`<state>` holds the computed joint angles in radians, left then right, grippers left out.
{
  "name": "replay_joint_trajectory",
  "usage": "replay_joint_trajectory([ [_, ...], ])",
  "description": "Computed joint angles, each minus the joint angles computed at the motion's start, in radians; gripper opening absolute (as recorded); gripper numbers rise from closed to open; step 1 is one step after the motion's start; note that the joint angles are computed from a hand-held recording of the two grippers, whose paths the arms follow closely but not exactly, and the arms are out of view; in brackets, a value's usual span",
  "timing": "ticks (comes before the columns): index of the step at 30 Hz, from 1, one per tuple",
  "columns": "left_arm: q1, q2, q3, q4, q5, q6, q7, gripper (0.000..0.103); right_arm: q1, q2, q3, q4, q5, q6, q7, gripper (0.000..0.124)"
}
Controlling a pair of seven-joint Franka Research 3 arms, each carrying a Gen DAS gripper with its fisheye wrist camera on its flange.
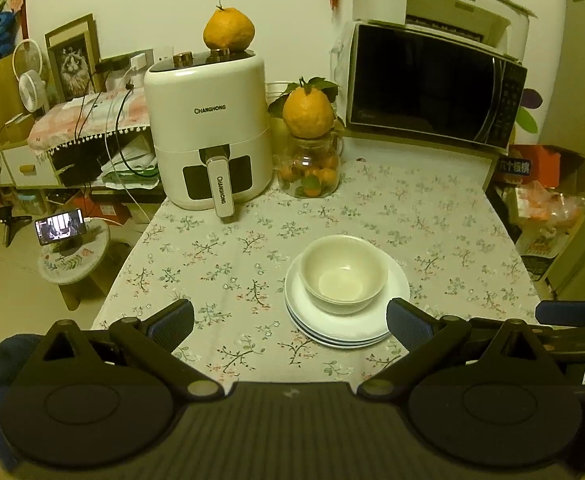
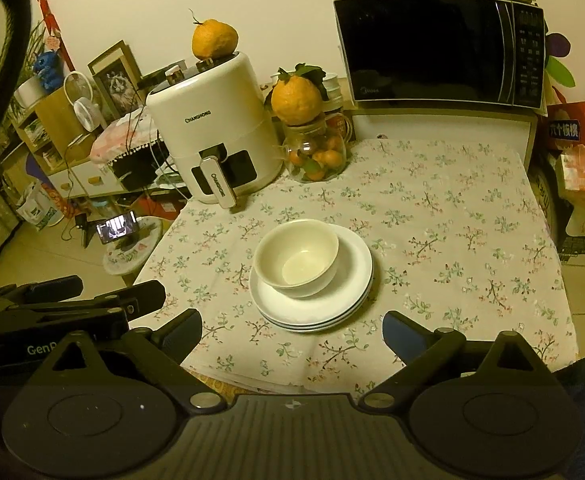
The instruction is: Organize plates and bowls
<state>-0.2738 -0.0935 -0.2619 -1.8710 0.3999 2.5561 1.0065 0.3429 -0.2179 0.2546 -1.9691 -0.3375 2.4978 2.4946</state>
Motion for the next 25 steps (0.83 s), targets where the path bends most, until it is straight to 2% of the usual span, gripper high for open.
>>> replay_joint_trajectory([
  [17,0.002,-0.001,0.003,-0.005,-0.009,0.014,0.008,0.103,0.003,0.004,-0.002,0.005,-0.003,-0.001,0.005,0.096],
  [25,-0.002,0.014,0.002,0.011,-0.013,-0.004,0.013,0.103,0.004,0.010,-0.006,0.007,0.001,-0.002,0.008,0.096],
])
